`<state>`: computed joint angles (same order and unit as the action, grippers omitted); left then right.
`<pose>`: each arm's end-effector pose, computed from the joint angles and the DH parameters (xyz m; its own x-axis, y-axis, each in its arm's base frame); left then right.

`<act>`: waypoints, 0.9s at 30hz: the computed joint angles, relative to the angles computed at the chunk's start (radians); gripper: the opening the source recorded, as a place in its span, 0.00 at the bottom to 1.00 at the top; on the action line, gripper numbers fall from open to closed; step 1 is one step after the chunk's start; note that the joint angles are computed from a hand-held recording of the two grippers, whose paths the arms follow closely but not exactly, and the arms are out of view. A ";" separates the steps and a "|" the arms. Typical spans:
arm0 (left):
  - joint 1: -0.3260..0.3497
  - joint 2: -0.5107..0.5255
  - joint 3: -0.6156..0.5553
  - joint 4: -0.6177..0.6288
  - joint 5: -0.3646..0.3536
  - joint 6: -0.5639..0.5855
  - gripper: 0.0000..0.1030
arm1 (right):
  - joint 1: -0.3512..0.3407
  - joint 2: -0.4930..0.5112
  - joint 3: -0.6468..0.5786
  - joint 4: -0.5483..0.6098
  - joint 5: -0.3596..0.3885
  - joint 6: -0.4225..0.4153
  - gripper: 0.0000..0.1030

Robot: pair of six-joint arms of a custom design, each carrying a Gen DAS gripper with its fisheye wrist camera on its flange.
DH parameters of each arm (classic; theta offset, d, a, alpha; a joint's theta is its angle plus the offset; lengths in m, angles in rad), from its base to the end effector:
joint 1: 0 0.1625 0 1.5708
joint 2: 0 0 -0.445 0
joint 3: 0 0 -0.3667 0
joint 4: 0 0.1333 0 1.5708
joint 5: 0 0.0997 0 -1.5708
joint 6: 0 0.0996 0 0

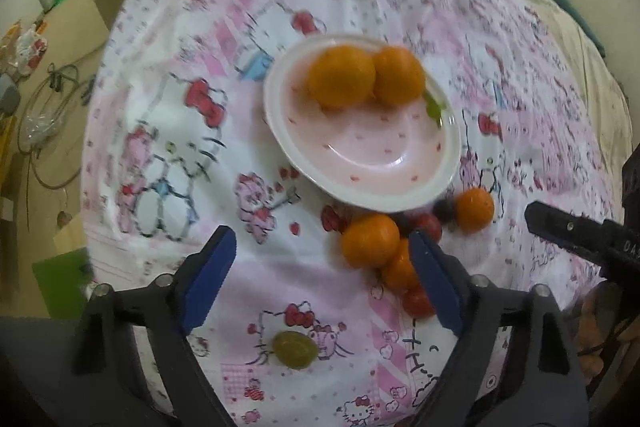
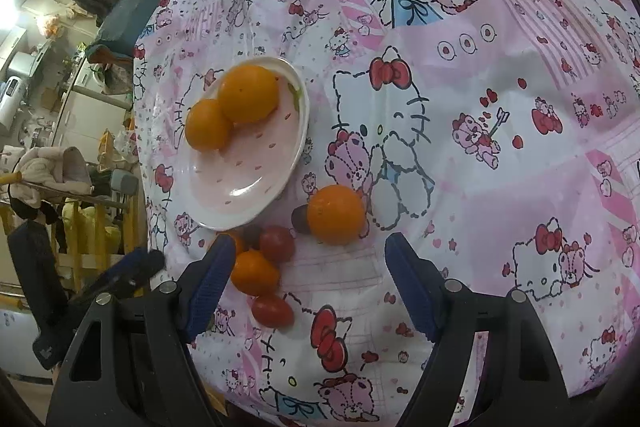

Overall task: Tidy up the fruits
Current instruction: 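Move both tools back toward the remaining fruit pile, then grasp a mandarin with the left tool while the right tool grasps another mandarin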

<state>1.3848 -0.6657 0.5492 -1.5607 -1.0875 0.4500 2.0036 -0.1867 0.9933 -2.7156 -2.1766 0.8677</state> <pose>0.0243 -0.8417 0.4029 -0.7118 0.5288 -0.4623 0.5481 0.8298 0.1054 0.4102 -0.7052 -0.0638 -0.8356 0.5412 0.0942 0.3739 0.6859 -0.6243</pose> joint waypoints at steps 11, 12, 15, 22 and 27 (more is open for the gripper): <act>0.002 0.038 0.019 0.077 0.020 -0.095 0.70 | -0.032 -0.020 0.072 -0.097 0.024 0.028 0.77; 0.003 0.040 0.022 0.088 0.021 -0.101 0.64 | -0.033 -0.021 0.075 -0.099 0.025 0.032 0.77; 0.004 0.038 0.034 0.077 0.008 -0.108 0.57 | -0.036 -0.021 0.076 -0.102 0.032 0.038 0.77; 0.003 0.047 0.008 0.112 -0.006 -0.109 0.35 | -0.041 -0.005 0.040 -0.057 0.043 0.021 0.77; 0.004 0.049 -0.003 0.122 -0.010 -0.099 0.34 | -0.044 0.012 -0.002 0.003 0.048 0.005 0.77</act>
